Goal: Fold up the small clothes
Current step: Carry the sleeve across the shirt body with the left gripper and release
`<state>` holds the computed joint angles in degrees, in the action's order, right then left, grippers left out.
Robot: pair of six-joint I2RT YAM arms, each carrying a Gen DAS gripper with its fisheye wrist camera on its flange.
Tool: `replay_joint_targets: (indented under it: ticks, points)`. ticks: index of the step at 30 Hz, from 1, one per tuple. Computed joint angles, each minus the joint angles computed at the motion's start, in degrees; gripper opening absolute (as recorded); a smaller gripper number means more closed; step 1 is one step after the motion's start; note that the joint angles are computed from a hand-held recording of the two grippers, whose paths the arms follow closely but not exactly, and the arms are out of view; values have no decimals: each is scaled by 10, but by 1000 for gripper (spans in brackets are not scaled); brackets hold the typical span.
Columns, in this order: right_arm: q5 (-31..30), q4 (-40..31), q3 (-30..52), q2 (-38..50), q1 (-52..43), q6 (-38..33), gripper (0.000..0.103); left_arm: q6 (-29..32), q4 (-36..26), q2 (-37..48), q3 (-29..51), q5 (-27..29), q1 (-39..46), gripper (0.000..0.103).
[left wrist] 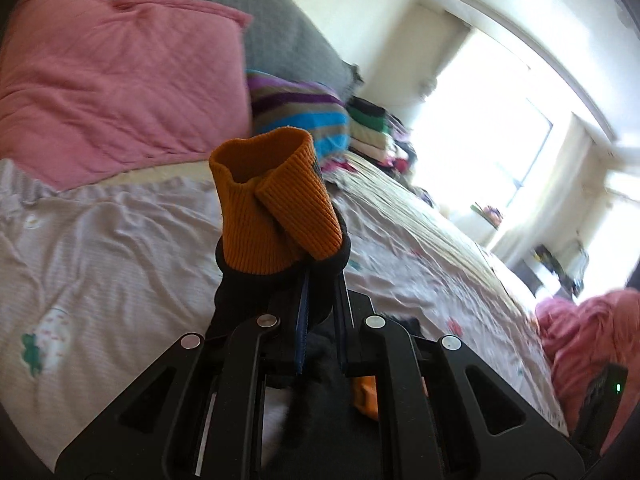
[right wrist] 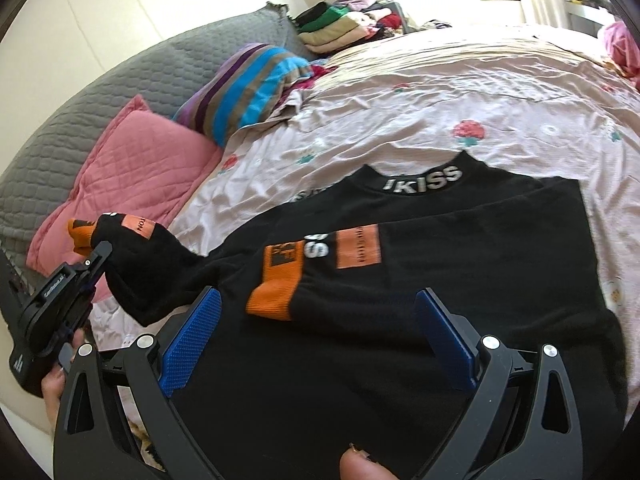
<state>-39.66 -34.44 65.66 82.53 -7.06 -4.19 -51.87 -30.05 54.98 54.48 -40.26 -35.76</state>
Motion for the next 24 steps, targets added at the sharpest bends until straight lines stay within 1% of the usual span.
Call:
replay_joint_targets:
  ticks: [6,8,13,19,22,24]
  points:
    - [-10,-11,11,17,-53,-15,97,31,31,74,28,15,-40,5]
    - [-12,-14,15,25,-74,-20,97,39,39,87,29,25,-39,5]
    - [-14,-13,25,40,-114,-30,97,44,38,128,46,27,-64,5]
    - [-13,-13,34,57,-148,-33,97,65,36,174,71,34,-86,6]
    - [-11,-14,41,64,-158,-32,97,78,35,190,81,68,-87,15]
    - [-13,-16,47,70,-162,-29,97,90,39,194,82,92,-92,28]
